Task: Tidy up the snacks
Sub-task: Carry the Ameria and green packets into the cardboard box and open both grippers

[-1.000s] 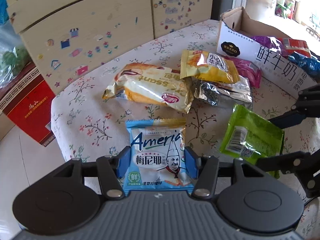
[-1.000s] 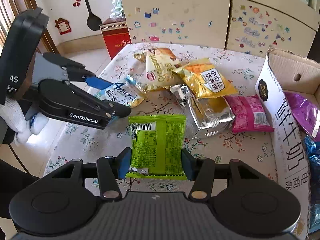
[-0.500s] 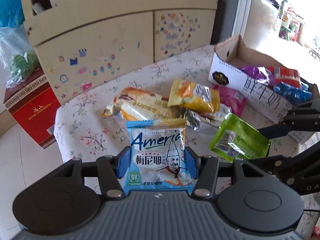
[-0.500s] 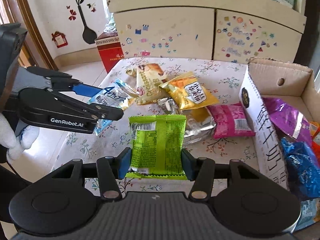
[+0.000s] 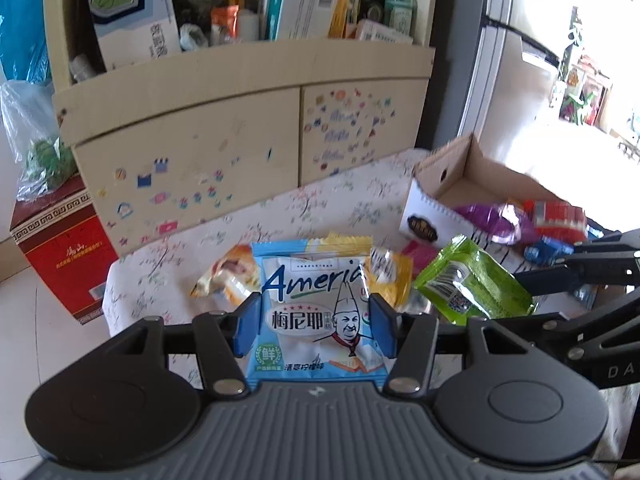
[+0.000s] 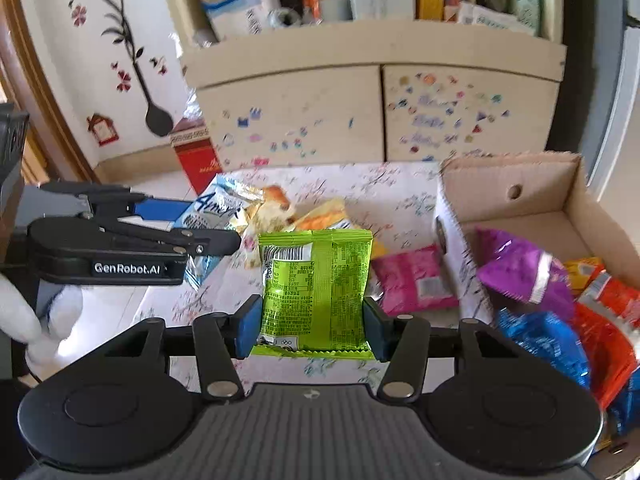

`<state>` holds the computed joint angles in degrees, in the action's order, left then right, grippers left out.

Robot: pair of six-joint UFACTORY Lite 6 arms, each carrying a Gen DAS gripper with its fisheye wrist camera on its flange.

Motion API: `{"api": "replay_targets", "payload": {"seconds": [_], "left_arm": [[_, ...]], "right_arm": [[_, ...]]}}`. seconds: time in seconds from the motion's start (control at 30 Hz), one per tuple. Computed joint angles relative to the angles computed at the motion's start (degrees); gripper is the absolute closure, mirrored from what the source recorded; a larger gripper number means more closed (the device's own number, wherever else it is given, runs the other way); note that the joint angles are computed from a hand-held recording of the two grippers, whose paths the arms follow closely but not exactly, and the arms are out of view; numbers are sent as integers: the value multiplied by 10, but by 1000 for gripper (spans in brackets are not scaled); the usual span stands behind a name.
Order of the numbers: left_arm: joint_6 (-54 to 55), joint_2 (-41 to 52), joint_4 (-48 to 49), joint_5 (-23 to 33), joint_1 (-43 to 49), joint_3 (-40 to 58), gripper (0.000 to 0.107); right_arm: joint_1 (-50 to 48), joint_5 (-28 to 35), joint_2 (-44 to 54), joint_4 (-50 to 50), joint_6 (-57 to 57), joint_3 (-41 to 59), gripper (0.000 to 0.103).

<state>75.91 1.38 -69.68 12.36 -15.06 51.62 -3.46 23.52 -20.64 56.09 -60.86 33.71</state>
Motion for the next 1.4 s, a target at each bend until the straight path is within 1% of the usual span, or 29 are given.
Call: {"api": "replay_targets", "payload": {"seconds": [0.2,0.37,0.57,0.63,0.87,1.27,1.4], "left_arm": [[-13,13,-25,-23,-41,31,51],[10,34,-81,-36,-75,62,51],[55,70,-162,-43,-122,109,51],[92,85,-205,-42,-139,124,51],[149,142,-282,-53,-194,182,51],[64,247,-213,-79,-249,308,51],[-20,282,-134,-77,-258,349,51]], "right_arm": [[-66,25,-5,14,-8,25,44],[-136,60,5,37,-19,56,44],[-211,95,6,48,-25,80,44],[-236,107,5,47,-22,85,44],[-320,137,20,55,-19,107,44],[-370,118,35,60,25,123,44],[-377,108,44,63,44,129,44]]}}
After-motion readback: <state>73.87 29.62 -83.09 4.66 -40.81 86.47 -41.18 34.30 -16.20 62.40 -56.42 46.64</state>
